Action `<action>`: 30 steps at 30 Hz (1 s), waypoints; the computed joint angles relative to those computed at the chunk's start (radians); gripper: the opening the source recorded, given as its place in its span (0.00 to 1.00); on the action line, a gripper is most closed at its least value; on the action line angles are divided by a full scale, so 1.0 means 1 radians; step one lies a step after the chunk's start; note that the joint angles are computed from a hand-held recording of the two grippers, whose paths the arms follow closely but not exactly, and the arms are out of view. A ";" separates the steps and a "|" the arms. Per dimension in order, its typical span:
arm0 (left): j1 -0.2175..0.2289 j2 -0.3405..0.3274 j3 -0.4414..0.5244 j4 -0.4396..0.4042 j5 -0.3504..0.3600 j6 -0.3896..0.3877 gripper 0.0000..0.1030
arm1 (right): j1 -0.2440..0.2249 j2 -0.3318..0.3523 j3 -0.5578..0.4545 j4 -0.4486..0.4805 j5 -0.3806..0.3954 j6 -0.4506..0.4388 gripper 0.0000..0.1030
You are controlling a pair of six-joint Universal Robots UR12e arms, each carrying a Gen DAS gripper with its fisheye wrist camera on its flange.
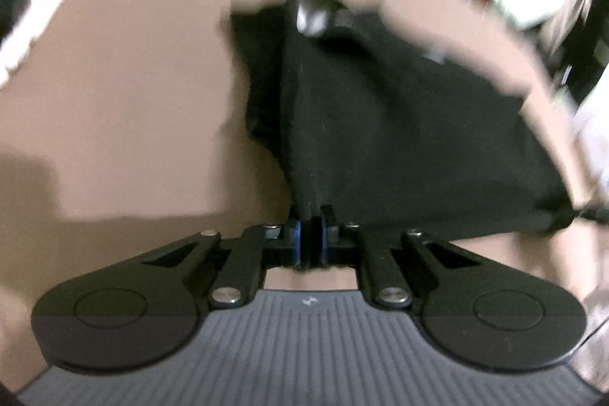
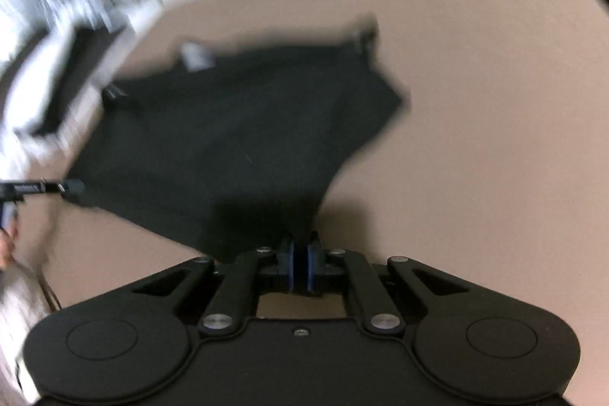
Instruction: Fold clothes
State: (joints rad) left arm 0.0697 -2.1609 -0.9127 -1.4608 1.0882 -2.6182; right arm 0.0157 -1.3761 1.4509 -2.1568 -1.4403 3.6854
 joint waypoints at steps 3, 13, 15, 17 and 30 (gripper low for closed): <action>0.002 0.012 -0.011 0.046 -0.001 0.006 0.32 | 0.008 0.005 -0.012 0.003 -0.058 0.003 0.28; 0.011 -0.001 -0.035 0.452 -0.182 0.108 0.54 | -0.026 0.012 0.026 -0.344 -0.204 -0.086 0.45; -0.010 -0.021 -0.021 0.469 -0.167 0.233 0.62 | -0.044 0.047 0.002 -0.329 -0.185 -0.131 0.45; -0.033 -0.042 -0.010 0.499 -0.120 0.337 0.67 | -0.057 0.083 -0.028 -0.288 -0.158 -0.197 0.46; -0.035 -0.244 0.315 0.330 -0.284 0.108 0.09 | -0.109 0.174 0.019 -0.635 0.015 -0.224 0.14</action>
State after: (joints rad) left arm 0.0345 -2.4053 -0.5980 -1.1305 0.8045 -2.5104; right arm -0.0930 -1.2021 1.4698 -2.7919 -1.4248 3.4611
